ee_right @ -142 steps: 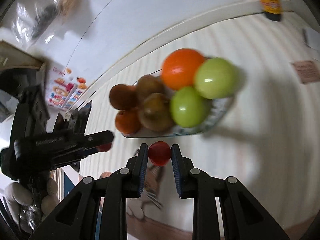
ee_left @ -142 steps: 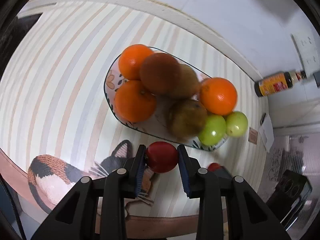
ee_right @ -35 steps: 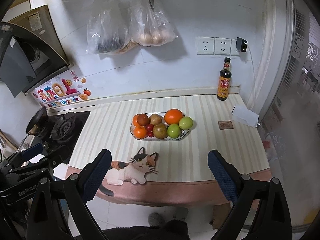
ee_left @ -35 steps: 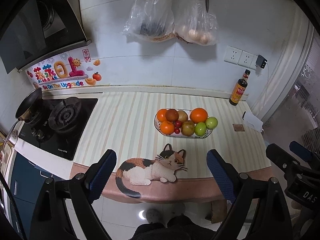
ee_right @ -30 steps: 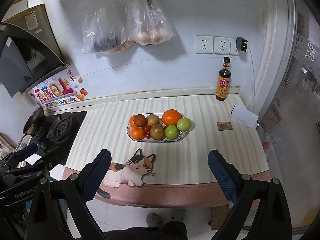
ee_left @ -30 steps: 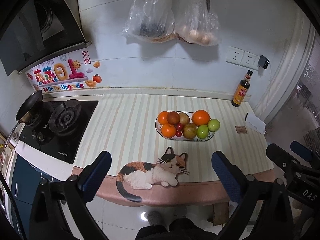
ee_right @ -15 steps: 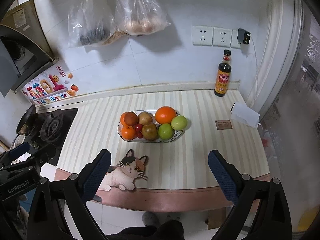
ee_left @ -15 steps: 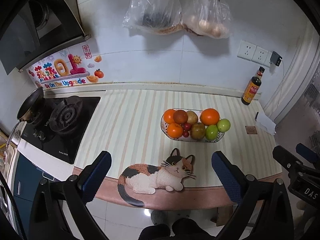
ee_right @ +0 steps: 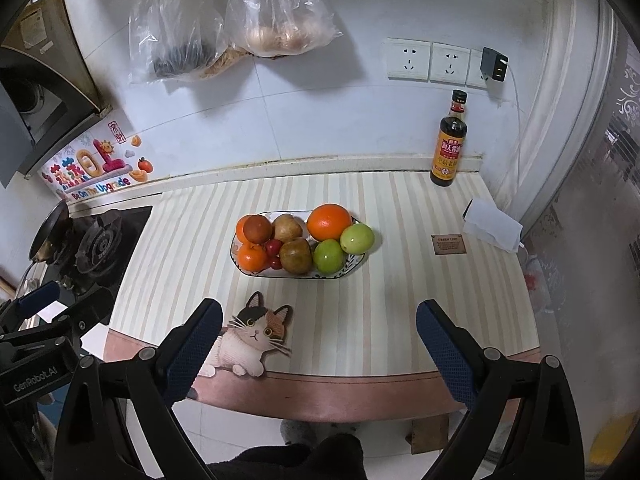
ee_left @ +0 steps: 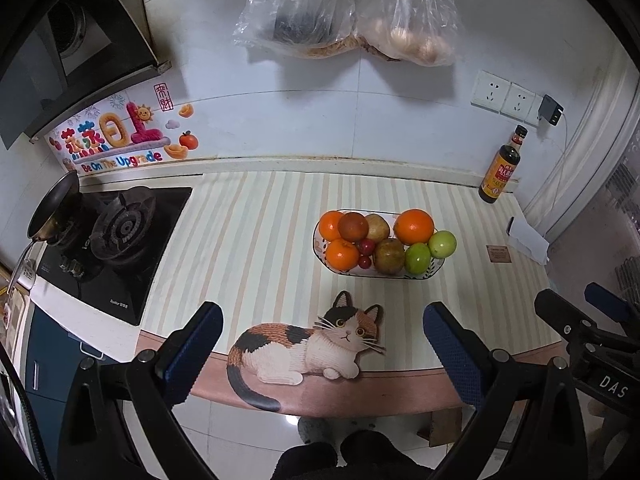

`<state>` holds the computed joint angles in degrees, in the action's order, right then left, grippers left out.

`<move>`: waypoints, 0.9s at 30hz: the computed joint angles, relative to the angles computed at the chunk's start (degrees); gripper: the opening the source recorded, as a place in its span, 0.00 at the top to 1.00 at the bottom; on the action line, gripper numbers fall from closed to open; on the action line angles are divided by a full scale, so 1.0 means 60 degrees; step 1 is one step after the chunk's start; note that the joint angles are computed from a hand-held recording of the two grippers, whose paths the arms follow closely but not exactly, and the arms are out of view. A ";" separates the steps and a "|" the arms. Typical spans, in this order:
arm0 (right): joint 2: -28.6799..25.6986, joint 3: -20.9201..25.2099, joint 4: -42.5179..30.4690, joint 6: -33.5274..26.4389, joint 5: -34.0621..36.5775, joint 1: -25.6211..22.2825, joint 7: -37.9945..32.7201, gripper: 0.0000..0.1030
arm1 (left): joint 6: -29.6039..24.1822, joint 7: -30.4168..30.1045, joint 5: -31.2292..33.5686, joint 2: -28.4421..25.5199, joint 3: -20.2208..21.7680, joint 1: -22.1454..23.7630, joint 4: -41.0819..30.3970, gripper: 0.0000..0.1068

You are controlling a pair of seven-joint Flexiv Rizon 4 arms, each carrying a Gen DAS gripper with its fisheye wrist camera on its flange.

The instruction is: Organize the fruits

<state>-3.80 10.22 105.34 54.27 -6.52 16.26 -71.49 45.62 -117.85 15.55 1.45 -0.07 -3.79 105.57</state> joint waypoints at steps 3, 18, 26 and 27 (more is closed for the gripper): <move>0.0005 -0.0004 0.0012 0.0020 -0.0050 0.0005 0.0033 0.03 | -0.0027 -0.0035 0.0045 -0.0015 -0.0013 0.0001 -0.0050 0.04; -0.0187 0.0008 -0.0205 -0.0163 0.0115 0.0025 -0.0219 0.03 | -0.0108 0.0091 -0.0046 -0.0062 0.0021 0.0014 -0.0104 0.04; -0.0220 -0.0005 -0.0212 -0.0207 0.0252 -0.0011 -0.0338 0.03 | -0.0095 0.0095 -0.0032 -0.0085 0.0025 0.0015 -0.0121 0.04; -0.0226 -0.0007 -0.0220 -0.0206 0.0267 -0.0016 -0.0357 0.03 | -0.0110 0.0061 0.0010 -0.0089 0.0019 0.0012 -0.0134 0.04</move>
